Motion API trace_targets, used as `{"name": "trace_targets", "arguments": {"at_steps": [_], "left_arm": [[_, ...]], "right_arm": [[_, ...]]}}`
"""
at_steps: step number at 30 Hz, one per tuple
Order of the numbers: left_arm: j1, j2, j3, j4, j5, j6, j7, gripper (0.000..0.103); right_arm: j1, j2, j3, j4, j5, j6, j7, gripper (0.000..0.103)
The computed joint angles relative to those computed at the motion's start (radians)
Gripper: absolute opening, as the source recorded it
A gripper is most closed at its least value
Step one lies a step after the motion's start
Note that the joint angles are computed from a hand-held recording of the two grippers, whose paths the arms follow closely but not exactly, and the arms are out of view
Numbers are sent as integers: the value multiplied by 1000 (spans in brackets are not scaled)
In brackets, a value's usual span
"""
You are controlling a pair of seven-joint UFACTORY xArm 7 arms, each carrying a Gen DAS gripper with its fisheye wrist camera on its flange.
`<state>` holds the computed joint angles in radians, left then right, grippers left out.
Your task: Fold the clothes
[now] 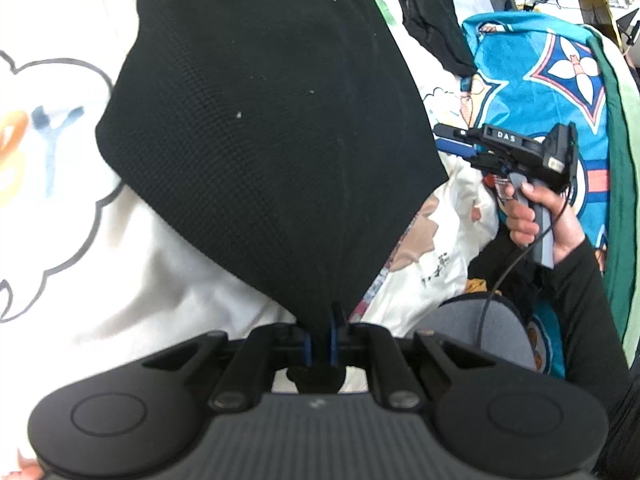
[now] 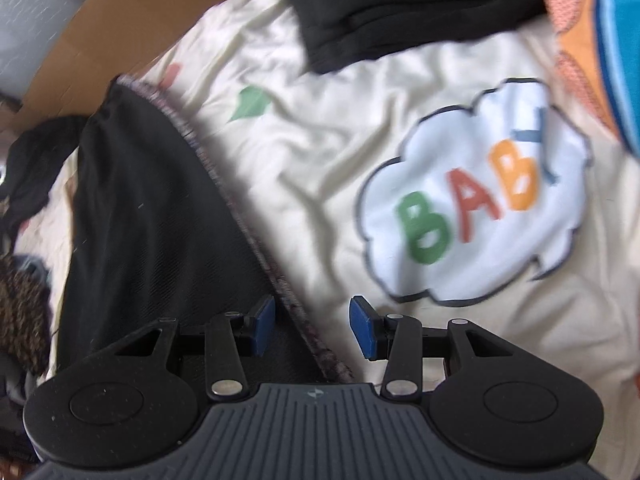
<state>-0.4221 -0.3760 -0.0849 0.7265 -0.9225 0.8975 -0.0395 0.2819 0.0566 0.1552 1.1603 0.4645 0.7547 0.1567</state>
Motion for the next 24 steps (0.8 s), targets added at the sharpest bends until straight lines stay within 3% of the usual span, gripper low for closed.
{"name": "trace_targets", "arguments": {"at_steps": [8, 12, 14, 16, 18, 24], "left_arm": [[4, 16, -3, -4, 31, 16, -18, 8], [6, 22, -3, -2, 29, 20, -16, 8], [7, 23, -3, 3, 32, 24, -13, 8], [9, 23, -1, 10, 37, 32, -7, 8], [12, 20, 3, 18, 41, 43, 0, 8], [49, 7, 32, 82, 117, 157, 14, 8]], "right_arm": [[-9, 41, 11, 48, 64, 118, -146, 49], [-7, 41, 9, 40, 55, 126, -158, 47], [-6, 39, 7, 44, 37, 139, -155, 42], [-5, 33, 4, 43, 21, 148, -141, 9], [-8, 15, 4, 29, 45, 150, -150, 4], [-2, -65, -3, -2, 146, 201, -203, 3]]}}
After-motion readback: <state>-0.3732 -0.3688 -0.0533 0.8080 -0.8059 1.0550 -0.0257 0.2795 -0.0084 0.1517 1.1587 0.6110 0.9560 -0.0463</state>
